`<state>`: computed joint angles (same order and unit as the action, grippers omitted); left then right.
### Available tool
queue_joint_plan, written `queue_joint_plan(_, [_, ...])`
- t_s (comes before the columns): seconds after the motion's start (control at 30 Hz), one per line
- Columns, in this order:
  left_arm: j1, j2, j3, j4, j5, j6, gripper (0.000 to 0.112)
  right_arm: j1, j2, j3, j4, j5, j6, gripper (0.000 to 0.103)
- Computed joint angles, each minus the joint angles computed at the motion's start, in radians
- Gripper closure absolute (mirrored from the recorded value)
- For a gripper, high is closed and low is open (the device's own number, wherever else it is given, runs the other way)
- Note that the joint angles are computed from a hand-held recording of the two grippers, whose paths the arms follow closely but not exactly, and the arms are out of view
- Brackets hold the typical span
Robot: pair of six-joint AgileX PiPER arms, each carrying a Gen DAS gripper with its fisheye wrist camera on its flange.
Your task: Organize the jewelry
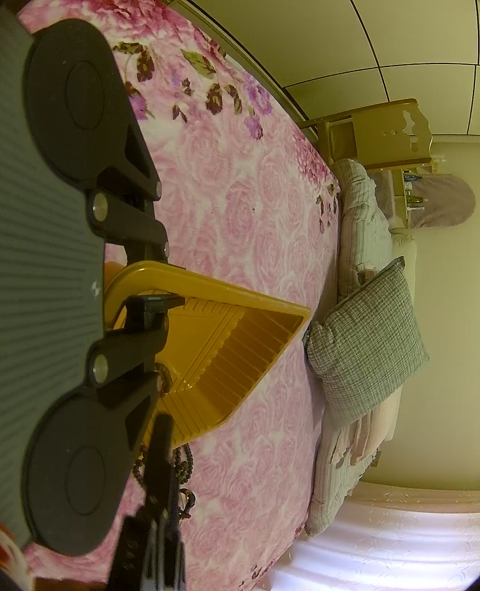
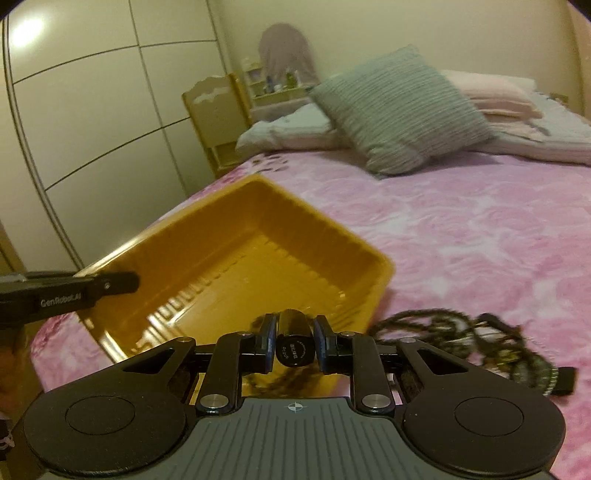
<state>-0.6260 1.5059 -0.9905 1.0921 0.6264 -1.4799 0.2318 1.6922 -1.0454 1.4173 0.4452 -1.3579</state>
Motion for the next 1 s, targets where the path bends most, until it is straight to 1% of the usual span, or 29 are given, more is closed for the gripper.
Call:
queue_joint_plan(0.13, [-0.002, 0.001, 0.000, 0.003, 0.001, -0.004, 0.105, 0.023, 0.034, -0.012, 0.018, 0.014, -0.001, 0.081])
queue_joint_plan(0.23, [0.001, -0.003, 0.001, -0.004, -0.003, 0.003, 0.105, 0.012, 0.058, -0.018, 0.064, 0.066, -0.026, 0.081])
queue_joint_plan(0.33, [-0.004, 0.004, -0.004, -0.002, 0.001, -0.001, 0.105, -0.015, 0.042, 0.009, 0.106, 0.056, -0.033, 0.080])
queue_joint_plan(0.4, [0.000, 0.003, -0.003, -0.004, -0.003, 0.001, 0.105, -0.030, 0.015, 0.039, 0.139, 0.023, -0.054, 0.080])
queue_joint_plan(0.57, [-0.004, 0.005, -0.008, -0.007, 0.000, 0.002, 0.106, -0.107, -0.043, 0.121, 0.167, -0.055, -0.079, 0.080])
queue_joint_plan(0.7, [-0.004, 0.005, -0.006, -0.004, 0.000, 0.001, 0.105, -0.167, -0.078, 0.198, 0.231, -0.140, -0.173, 0.080])
queue_joint_plan(0.8, [-0.004, 0.009, -0.008, -0.002, 0.000, 0.002, 0.105, -0.208, -0.088, 0.228, 0.204, -0.187, -0.177, 0.080])
queue_joint_plan(1.0, [-0.003, 0.011, -0.008, 0.001, -0.002, 0.001, 0.106, -0.265, -0.070, 0.236, 0.207, -0.200, -0.212, 0.080])
